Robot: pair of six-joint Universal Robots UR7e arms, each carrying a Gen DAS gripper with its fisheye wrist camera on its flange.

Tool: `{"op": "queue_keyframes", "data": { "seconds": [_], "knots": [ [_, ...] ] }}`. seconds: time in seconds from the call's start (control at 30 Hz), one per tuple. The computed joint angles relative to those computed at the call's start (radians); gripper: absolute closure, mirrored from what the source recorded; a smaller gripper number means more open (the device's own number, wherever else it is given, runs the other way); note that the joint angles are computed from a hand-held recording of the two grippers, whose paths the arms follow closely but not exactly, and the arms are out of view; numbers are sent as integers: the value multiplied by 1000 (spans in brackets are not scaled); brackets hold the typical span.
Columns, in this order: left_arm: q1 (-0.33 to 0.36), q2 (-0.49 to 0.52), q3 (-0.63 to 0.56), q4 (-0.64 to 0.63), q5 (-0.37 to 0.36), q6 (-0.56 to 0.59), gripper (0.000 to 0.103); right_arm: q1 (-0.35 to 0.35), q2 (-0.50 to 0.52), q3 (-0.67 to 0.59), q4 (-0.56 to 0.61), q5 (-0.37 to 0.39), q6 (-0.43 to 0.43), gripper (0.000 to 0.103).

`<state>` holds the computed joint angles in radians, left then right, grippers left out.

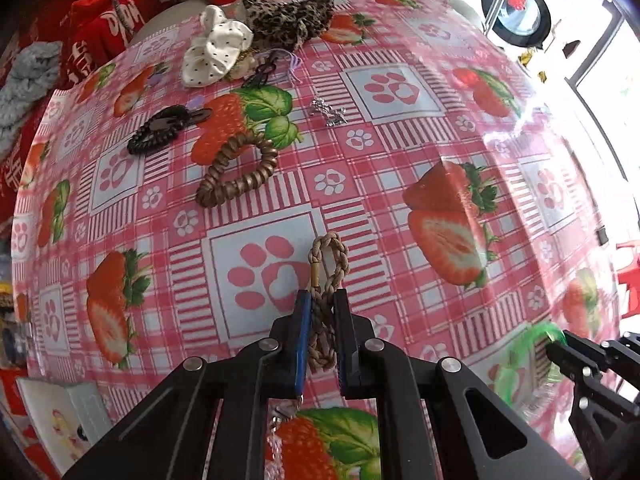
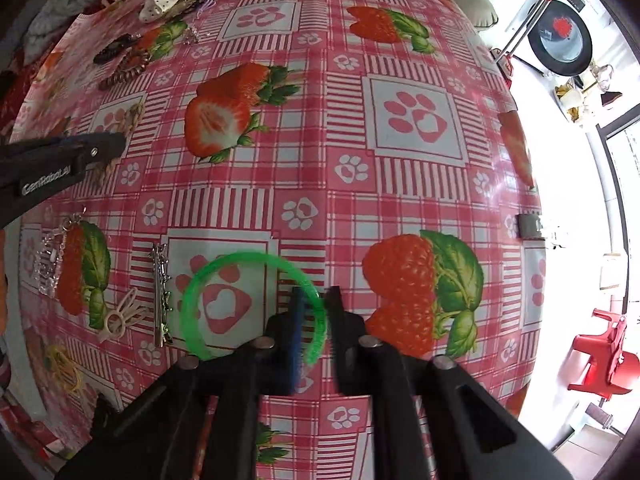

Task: Organize jewelry
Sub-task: 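Grasp the braided brown bracelet with the left tool while the right tool grasps the green bangle, then carry the braided bracelet with the left tool into the tray while the right tool releases the bangle there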

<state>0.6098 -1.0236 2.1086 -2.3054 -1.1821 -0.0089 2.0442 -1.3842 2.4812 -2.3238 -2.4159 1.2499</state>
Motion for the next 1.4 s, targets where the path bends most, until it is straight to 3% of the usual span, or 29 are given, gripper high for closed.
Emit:
{"op": "queue_keyframes", "data": {
  "seconds": [0.4, 0.63, 0.87, 1.13, 1.4],
  "knots": [
    [7, -129, 20, 86, -51, -30, 85, 35, -111, 102, -179, 23, 18, 96],
    [4, -215, 46, 122, -53, -48, 85, 62, -113, 129, -254, 33, 21, 96],
    [17, -297, 76, 159, -48, -81, 85, 104, -104, 92, -213, 34, 20, 96],
    [72, -404, 83, 201, -36, -66, 85, 146, 6, 15, -253, 49, 9, 96],
    [178, -512, 52, 289, 31, -22, 85, 199, 212, -152, -317, 67, -31, 96]
  ]
}}
